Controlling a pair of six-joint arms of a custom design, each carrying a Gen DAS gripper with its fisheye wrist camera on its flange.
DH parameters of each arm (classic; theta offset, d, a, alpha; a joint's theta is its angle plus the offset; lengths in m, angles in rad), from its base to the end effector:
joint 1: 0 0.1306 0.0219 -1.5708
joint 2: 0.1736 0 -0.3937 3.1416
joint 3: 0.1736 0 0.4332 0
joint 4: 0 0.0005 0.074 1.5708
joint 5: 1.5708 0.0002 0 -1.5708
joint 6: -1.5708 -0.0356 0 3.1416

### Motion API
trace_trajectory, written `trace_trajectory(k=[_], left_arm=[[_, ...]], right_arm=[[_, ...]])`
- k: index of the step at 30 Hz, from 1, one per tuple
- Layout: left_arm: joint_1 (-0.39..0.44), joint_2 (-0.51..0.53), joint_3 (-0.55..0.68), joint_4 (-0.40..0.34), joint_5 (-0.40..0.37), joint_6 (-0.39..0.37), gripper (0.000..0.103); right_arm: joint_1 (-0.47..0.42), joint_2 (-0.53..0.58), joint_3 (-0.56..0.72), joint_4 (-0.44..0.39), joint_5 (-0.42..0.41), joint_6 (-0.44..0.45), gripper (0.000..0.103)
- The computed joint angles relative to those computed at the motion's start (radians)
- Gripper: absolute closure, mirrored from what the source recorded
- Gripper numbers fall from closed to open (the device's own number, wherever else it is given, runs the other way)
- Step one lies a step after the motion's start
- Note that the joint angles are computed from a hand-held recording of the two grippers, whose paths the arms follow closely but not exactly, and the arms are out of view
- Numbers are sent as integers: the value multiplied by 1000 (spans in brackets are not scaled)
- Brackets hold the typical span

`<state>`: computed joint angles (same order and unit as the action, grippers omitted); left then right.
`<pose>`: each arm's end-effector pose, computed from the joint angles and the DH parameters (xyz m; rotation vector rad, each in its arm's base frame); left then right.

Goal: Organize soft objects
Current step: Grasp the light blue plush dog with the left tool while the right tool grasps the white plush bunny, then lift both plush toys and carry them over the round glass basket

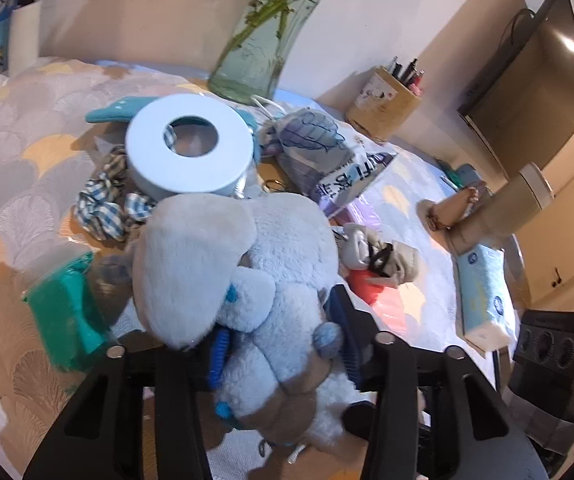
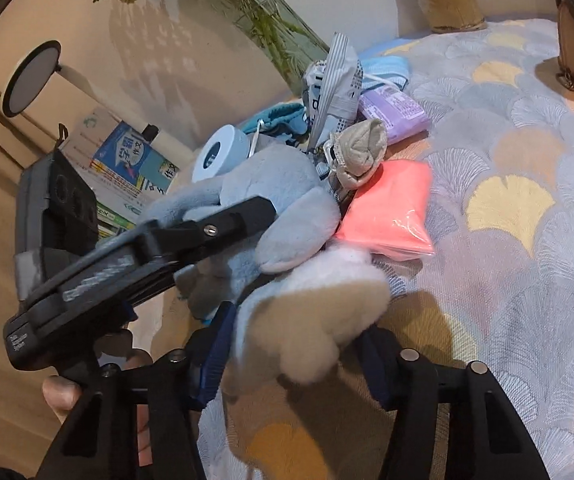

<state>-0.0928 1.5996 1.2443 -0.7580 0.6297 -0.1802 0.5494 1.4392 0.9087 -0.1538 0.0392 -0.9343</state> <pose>0.5480 -0.0726 0.2733 0.5385 2.4997 -0.8037 0.4247 0.2578 0.2353 0.4739 2.3167 0.7243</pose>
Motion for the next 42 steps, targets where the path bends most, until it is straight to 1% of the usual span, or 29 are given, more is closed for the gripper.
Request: trace_trajectory(k=[3, 6, 9, 11, 13, 15, 17, 19, 21, 22, 23, 24, 25, 26, 27, 28, 29, 32, 33, 34, 36, 37, 38, 40, 42], left_arm=[[1, -26, -23, 29, 2, 4, 67], [16, -72, -54, 35, 29, -9, 67], [43, -113, -71, -1, 67, -37, 67], [67, -133, -78, -41, 85, -51, 67], [92, -149, -92, -70, 97, -63, 67], [110, -157, -107, -109, 100, -94, 67], [109, -162, -127, -124, 82, -124, 67], [98, -166, -152, -116, 31, -133, 63], [94, -180, -177, -79, -10, -132, 56], [94, -191, -187, -61, -34, -142, 54], [98, -198, -191, -56, -44, -158, 48], [105, -207, -195, -52, -50, -174, 33], [117, -219, -203, -39, -49, -188, 25], [131, -229, -209, -23, -45, -197, 16], [146, -234, -212, -14, -43, -208, 14], [156, -232, -207, -16, -47, -219, 14], [171, -222, -193, -29, -56, -237, 14], [202, -216, -172, -43, -59, -254, 14], [210, -212, -164, -51, -41, -259, 14], [216, -208, -155, -72, -9, -281, 14], [208, -206, -146, -100, 24, -320, 14], [192, -213, -155, -95, 17, -337, 14], [172, -221, -167, -79, -5, -352, 14], [128, -242, -202, -36, -68, -386, 14], [91, -257, -231, 0, -130, -429, 14]], right_arm=[[-1, -19, -29, 32, 8, -2, 55], [3, -58, -58, 32, 29, 2, 55], [8, -123, -90, 24, 45, 18, 55], [9, -150, -81, -11, 36, 47, 55], [13, -182, -75, -76, 27, 80, 56], [18, -211, -70, -156, 44, 113, 56], [20, -219, -58, -229, 69, 137, 56], [10, -223, -65, -261, 71, 144, 56], [-5, -210, -65, -283, 76, 115, 56], [-9, -207, -67, -294, 80, 100, 55], [-12, -206, -72, -302, 80, 82, 53], [-15, -207, -78, -304, 66, 67, 48], [-14, -210, -84, -302, 60, 60, 44], [-8, -216, -89, -303, 65, 54, 35], [0, -224, -93, -302, 79, 46, 32], [9, -230, -96, -301, 92, 41, 26], [17, -235, -97, -304, 105, 34, 24], [47, -227, -70, -358, 141, 22, 24], [59, -214, -51, -391, 148, 19, 24], [69, -203, -37, -411, 149, 17, 24], [84, -167, -9, -428, 134, 24, 24], [90, -144, 6, -435, 126, 35, 24], [99, -123, 19, -448, 138, 43, 24], [119, -63, 73, -540, 225, 63, 24], [123, -37, 94, -590, 274, 78, 24]])
